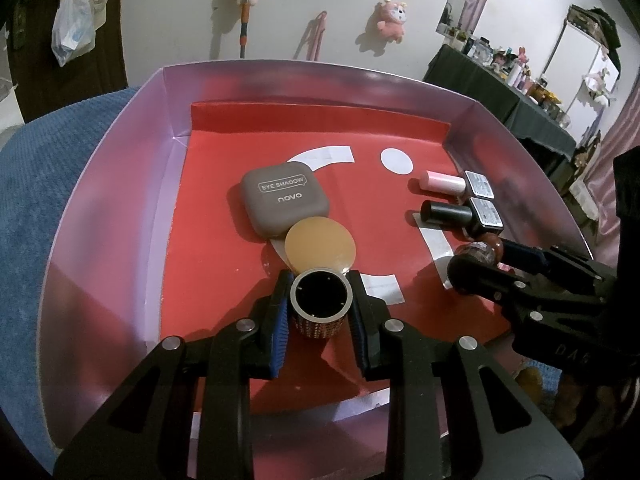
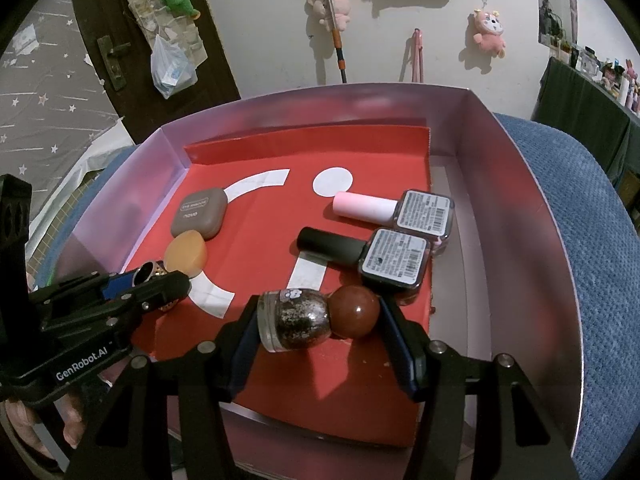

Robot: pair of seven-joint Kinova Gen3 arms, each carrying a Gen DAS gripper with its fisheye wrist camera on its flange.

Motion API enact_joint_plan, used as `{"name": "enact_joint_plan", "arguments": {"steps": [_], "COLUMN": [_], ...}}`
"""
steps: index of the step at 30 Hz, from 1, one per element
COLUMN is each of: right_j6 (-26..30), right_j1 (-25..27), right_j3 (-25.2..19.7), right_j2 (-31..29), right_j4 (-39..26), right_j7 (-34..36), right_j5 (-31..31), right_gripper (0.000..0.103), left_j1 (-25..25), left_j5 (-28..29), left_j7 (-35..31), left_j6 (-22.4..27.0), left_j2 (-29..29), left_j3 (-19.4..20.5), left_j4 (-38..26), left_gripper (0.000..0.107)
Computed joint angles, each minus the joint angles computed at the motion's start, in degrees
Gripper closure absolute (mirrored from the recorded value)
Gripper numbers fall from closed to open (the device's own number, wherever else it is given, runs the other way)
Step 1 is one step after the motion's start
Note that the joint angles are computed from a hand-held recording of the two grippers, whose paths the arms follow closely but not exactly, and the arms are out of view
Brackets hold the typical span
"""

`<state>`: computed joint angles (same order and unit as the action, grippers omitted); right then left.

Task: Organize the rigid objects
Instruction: 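Open both tools to release the cylinder and glitter bottle in the tray, then move both tools back toward the green turtle toy and tan puff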

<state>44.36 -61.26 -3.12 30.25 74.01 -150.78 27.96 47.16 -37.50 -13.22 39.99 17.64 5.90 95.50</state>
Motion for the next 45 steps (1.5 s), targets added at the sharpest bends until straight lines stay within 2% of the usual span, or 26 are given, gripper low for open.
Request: {"name": "enact_joint_plan", "arguments": {"steps": [13, 20, 25, 27, 28, 29, 30, 32, 33, 35, 37, 40, 42, 45], "right_j6": [-0.8, -1.0, -1.6, -1.9, -2.1, -2.3, -2.3, -2.3, -2.3, -2.4, -2.5, -2.4, -2.7, -2.5], "right_j1": [-0.4, -1.6, -2.3, -2.7, -2.9, -3.1, -3.2, -3.7, -3.8, -4.1, -4.8, -5.4, -5.5, -5.9], "right_j3": [0.2, 0.6, 0.5, 0.5, 0.5, 0.4, 0.3, 0.2, 0.1, -0.1, -0.1, -0.5, -1.0, -1.8], "right_j2": [-0.7, -1.6, -2.7, -3.3, -3.6, -3.9, -4.1, -4.7, -5.0, -5.6, -6.4, -7.5, -8.4, -9.3], "right_j4": [1.0, 1.8, 3.1, 3.7, 4.0, 4.4, 4.6, 5.1, 5.3, 5.9, 6.8, 8.0, 9.2, 10.2], "right_j7": [-1.1, -3.1, -4.8, -5.6, -6.1, -6.6, -6.9, -7.8, -8.2, -9.3, -11.0, -13.4, -15.0, -17.0], "right_j5": [0.7, 2.8, 4.7, 5.5, 6.1, 6.5, 7.0, 8.1, 8.5, 9.6, 11.2, 13.4, 14.7, 16.9], "right_gripper": [0.041, 0.036, 0.027, 0.024, 0.023, 0.021, 0.020, 0.018, 0.017, 0.013, 0.008, 0.006, 0.003, 0.000], "left_j1": [0.8, 1.5, 1.9, 1.8, 1.9, 2.4, 2.4, 1.9, 3.2, 3.9, 4.1, 4.4, 4.6, 5.1], "left_j5": [-1.4, -2.6, -3.8, -4.2, -4.3, -4.7, -5.8, -8.3, -8.8, -10.2, -10.8, -11.9, -12.6, -13.9], "left_j7": [1.5, 3.4, 5.2, 5.7, 6.1, 6.9, 8.3, 11.2, 11.4, 11.9, 12.3, 13.8, 14.9, 16.7], "left_j6": [2.1, 3.4, 4.2, 4.4, 4.6, 4.7, 4.2, 3.0, 3.9, 6.5, 7.5, 8.2, 8.6, 9.7], "left_j2": [-0.6, -1.2, -1.8, -2.1, -2.3, -2.6, -3.1, -4.2, -4.3, -4.0, -4.1, -4.6, -5.0, -5.6], "left_j3": [0.5, 0.9, 1.4, 1.7, 1.8, 1.6, 1.8, 3.3, 2.5, 3.3, 4.0, 4.6, 5.1, 5.8], "left_j4": [-0.2, -0.1, 0.2, 0.5, 0.6, 0.8, 1.5, 2.8, 2.5, 1.7, 1.5, 1.8, 2.2, 2.7], "left_gripper": [0.083, 0.083, 0.082, 0.077, 0.063, 0.035, 0.027, 0.026, 0.026, 0.026, 0.026, 0.026, 0.024, 0.014]}}
